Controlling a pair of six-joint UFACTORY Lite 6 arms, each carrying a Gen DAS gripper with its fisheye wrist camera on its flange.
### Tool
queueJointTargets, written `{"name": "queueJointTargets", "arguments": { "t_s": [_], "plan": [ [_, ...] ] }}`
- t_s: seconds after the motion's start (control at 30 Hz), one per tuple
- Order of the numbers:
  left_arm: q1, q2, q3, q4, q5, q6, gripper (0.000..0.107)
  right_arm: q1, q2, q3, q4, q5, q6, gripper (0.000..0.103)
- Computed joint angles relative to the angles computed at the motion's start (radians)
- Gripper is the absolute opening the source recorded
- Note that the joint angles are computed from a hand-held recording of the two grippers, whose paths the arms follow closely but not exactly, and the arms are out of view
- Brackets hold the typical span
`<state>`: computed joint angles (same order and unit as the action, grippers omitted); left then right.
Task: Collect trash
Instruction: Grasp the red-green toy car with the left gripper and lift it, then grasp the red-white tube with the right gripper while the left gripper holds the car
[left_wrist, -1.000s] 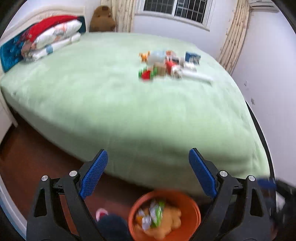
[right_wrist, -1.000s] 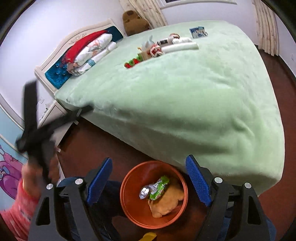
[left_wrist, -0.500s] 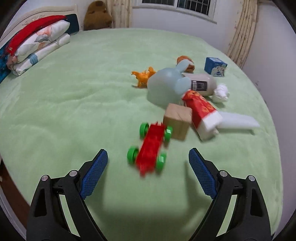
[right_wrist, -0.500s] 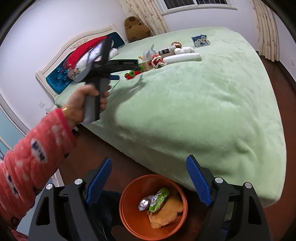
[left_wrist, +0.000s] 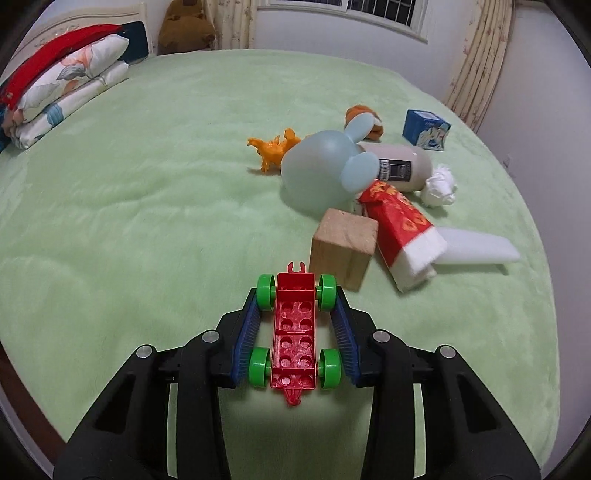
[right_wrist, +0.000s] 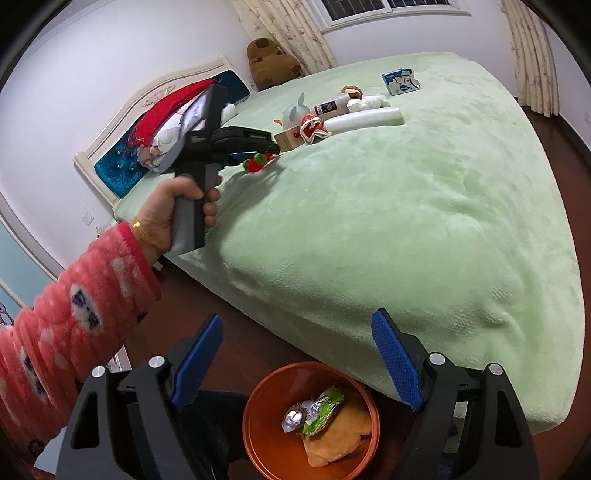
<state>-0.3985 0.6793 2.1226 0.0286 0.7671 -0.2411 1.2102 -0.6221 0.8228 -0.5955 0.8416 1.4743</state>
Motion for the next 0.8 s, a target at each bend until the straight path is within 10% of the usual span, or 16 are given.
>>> {"name": "queueJointTargets", "arguments": {
  "t_s": [0.37,0.8],
  "plan": [
    [0.063,-0.599,-0.658,-0.271,-0.186,0.199,0.038,0.009,0.010,0.042,-0.030,0.060,0.023,0.081],
    [0.283,-0.985,-0.992,-0.589,-0.123,0.514,0.038,-0.544,0.412,0.455,0.244,-0.135,-0.615,0.081]
  ]
}}
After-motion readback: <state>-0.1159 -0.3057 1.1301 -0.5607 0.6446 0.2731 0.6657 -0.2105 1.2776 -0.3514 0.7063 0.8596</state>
